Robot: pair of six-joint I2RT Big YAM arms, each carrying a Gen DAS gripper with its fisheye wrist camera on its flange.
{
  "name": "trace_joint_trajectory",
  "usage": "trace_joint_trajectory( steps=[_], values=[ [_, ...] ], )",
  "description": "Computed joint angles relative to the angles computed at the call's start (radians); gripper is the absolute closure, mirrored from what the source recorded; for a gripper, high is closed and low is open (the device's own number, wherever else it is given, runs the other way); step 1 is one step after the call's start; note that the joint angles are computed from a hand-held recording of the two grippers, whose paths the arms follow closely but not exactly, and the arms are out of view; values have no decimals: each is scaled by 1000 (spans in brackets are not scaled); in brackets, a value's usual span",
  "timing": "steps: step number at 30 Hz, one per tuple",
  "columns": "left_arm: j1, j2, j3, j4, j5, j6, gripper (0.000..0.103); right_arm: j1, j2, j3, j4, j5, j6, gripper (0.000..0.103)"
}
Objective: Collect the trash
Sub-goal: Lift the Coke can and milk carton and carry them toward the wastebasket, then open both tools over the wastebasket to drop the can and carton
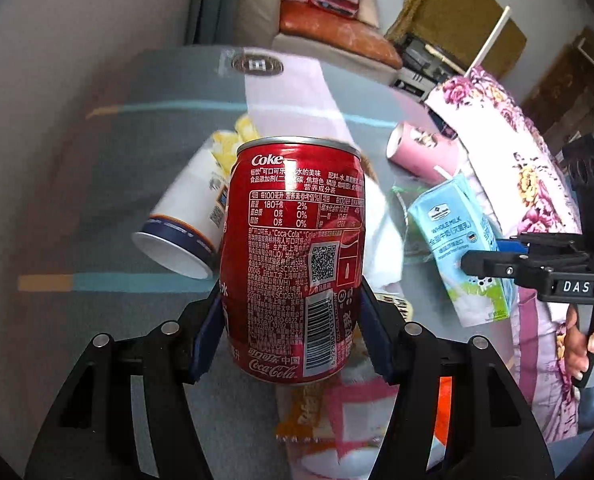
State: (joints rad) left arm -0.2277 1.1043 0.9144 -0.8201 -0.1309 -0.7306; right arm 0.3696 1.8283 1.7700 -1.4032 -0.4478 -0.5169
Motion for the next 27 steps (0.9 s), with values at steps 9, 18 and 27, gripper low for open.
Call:
trace_joint_trajectory(
  steps=[9, 18, 27],
  values=[
    [-107, 101, 156, -15, -19, 48, 41, -134, -43, 22, 30, -89, 39, 66],
    [-220, 425, 443, -7, 66, 150, 41, -347, -36, 57, 107, -97, 119, 66],
    [-308, 773, 848, -137, 133, 276, 41, -516, 38, 113, 149, -99, 199, 66]
  ],
)
